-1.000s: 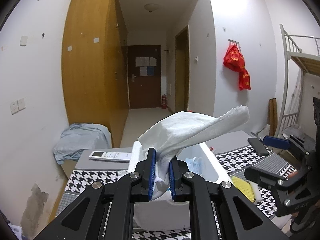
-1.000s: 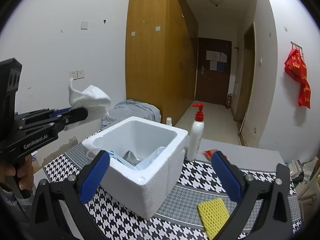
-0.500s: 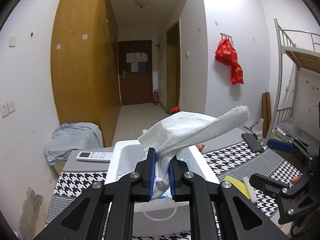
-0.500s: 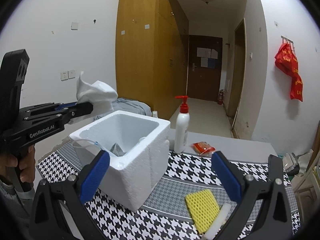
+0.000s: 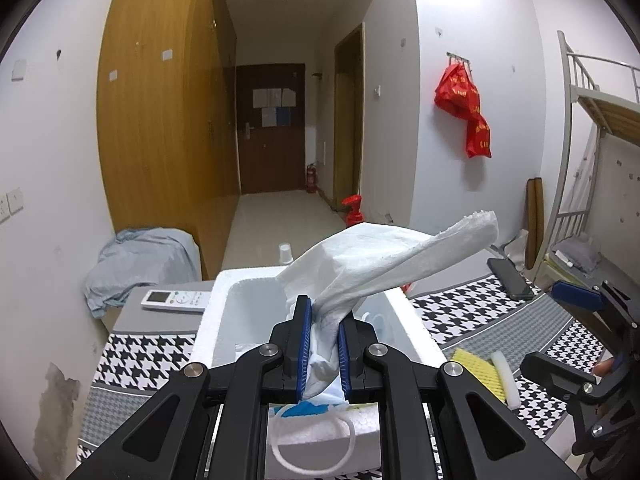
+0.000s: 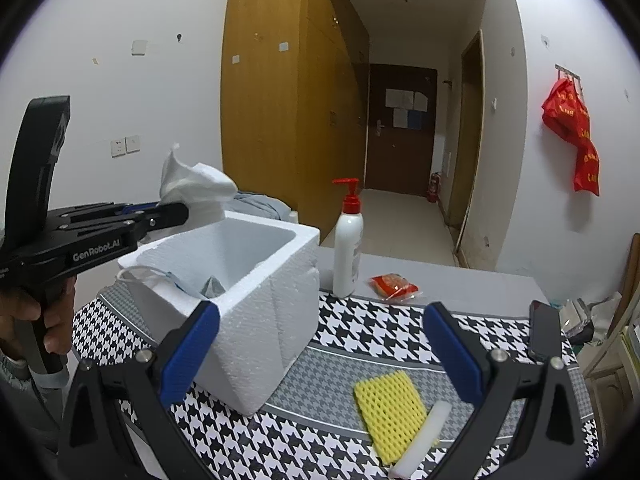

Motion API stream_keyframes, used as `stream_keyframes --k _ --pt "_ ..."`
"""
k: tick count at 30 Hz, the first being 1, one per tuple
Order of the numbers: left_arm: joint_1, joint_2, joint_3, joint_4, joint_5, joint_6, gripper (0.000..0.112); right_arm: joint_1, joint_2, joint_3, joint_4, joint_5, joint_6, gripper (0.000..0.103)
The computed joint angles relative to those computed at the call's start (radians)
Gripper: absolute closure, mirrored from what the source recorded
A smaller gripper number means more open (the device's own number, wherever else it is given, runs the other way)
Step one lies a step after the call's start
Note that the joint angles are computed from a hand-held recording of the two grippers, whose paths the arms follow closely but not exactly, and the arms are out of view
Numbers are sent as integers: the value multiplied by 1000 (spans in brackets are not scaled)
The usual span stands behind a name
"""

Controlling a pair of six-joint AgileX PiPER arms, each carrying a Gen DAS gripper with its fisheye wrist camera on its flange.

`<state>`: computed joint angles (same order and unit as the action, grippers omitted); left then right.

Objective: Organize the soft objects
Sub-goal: 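Lower the white cloth into the foam box and open the left tool, then withdraw both tools from the box toward the yellow mesh sponge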

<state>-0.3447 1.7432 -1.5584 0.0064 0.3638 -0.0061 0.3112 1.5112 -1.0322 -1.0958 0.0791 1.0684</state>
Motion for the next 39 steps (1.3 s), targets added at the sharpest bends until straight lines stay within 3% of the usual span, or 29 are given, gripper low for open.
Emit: stream_keyframes --k 4,8,10,12,14,27,39 --pt "6 28 -30 -31 23 25 95 -10 5 -2 31 -2 -26 1" --pt "13 52 -58 -32 36 25 77 -16 12 -5 46 -4 -42 1" --pt "17 61 -69 -38 39 17 67 -20 16 -7 78 -6 -73 1" --pt "19 66 -75 -4 37 -32 45 -24 20 -9 97 -7 -92 1" --pt "18 67 -73 38 28 -77 33 -27 23 -13 119 -5 -110 1" --pt "-4 -2 28 203 -40 -246 16 -30 20 -10 104 -15 -95 1" --pt "-51 -125 157 427 -79 -439 12 0 -46 36 -144 -5 153 1"
